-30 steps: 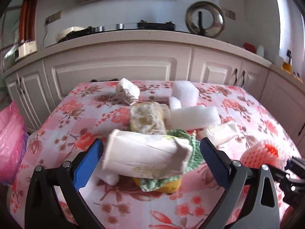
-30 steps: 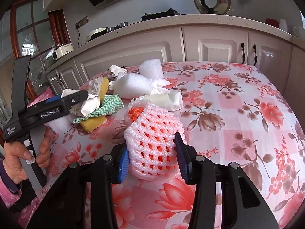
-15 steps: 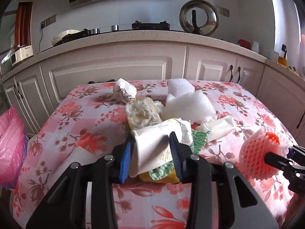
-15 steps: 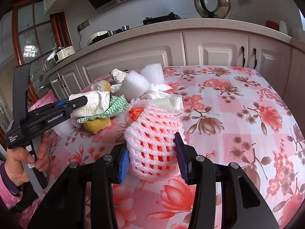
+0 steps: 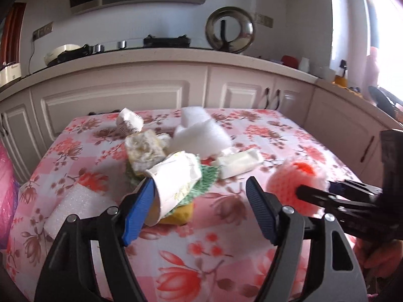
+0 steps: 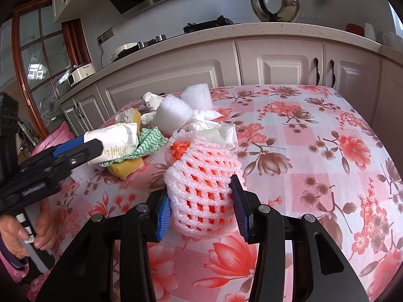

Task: Collect trash
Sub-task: 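Grasp the white paper cup with the left tool and lift it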

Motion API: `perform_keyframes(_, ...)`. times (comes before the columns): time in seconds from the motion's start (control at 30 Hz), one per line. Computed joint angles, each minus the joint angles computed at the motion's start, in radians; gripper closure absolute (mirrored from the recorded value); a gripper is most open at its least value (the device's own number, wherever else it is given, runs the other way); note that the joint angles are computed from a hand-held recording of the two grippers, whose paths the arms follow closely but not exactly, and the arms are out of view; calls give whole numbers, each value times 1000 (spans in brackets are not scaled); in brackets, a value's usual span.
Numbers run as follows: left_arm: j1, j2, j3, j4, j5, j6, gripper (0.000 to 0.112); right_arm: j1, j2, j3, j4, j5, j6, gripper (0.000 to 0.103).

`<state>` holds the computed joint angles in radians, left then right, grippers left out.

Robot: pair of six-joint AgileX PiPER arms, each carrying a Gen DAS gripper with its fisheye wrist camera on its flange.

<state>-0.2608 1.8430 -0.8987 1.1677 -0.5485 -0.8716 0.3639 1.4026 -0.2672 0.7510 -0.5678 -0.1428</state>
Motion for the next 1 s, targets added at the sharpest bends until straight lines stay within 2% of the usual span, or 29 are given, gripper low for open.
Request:
perform_keyframes(0.07,0,-23,24,-34,-15,34,41,-1,-5,7,-4,-5,11,61)
perform_keyframes(0.17,-7,-58,59,-207,5,180,40,3,-15,14,1,-8,6,61)
perform_keyframes(0.3,-9,-74,66,-311,37,286,38,6,-24,19,4,-9,8,61)
perform_keyframes(0.4,-9,-23,6,-258,79,246,37,2,-25,18,-3,-1,5,61)
perform_keyframes(0.53,-29,89,-86,-255,125,259,37,17,-20,12,19,-4,-15,61)
perform_keyframes(0.6,-35,136,-126,-214,140,216,45,22,-14,9,27,-6,-21,61)
perform_keyframes(0.67,-37,155,-147,-149,149,161,61,21,-8,4,26,-4,-21,61)
perform_keyframes(0.73,-33,153,-137,-162,128,187,71,13,2,0,9,-2,-4,61)
perform_keyframes(0.8,-32,143,-118,-175,118,219,74,14,9,-6,6,2,-3,61)
perform_keyframes(0.87,-30,127,-90,-216,108,276,93,29,5,-10,30,0,-27,61)
perform_keyframes(1.0,-13,82,-30,-279,77,341,97,78,-28,-18,113,-7,-105,61)
